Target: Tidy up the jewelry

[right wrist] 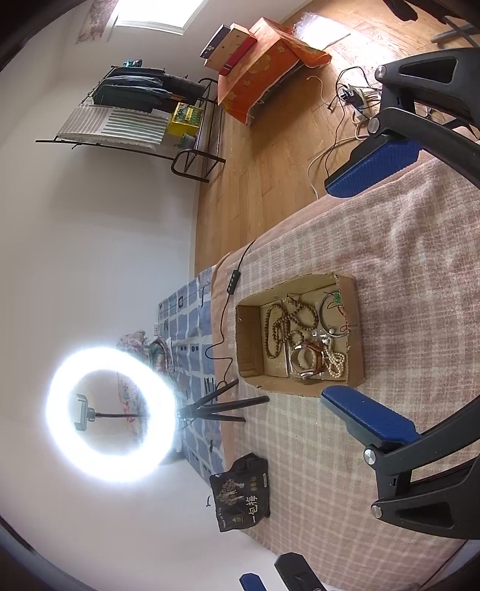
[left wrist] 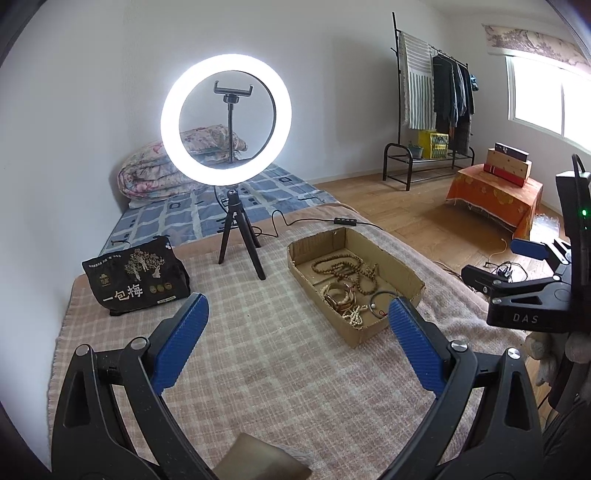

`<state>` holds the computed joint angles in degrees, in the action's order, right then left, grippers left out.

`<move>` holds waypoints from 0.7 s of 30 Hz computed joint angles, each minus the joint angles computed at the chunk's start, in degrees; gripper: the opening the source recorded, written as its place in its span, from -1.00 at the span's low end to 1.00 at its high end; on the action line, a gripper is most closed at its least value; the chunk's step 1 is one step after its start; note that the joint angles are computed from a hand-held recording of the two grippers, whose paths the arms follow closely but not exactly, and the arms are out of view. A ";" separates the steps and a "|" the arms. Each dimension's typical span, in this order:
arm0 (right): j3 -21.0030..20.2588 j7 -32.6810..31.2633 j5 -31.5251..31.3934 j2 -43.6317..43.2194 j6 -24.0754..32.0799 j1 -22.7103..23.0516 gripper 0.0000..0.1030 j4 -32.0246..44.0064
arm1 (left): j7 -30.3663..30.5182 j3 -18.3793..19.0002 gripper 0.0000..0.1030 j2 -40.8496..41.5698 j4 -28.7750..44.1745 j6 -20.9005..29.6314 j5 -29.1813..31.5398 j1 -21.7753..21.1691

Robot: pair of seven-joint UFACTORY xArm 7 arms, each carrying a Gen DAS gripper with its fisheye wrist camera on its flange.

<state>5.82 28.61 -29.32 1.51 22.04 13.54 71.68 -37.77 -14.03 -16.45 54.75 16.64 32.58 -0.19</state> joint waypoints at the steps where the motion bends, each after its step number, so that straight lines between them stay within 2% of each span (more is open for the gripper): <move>1: -0.04 0.11 0.32 0.05 -0.14 -0.04 0.99 0.03 | -0.22 -0.15 0.94 -0.13 -0.17 -0.06 0.33 0.13; 21: -0.44 -0.61 3.33 1.10 -0.19 0.26 0.99 0.37 | -1.28 -0.07 1.00 -0.52 0.02 0.51 0.02 0.12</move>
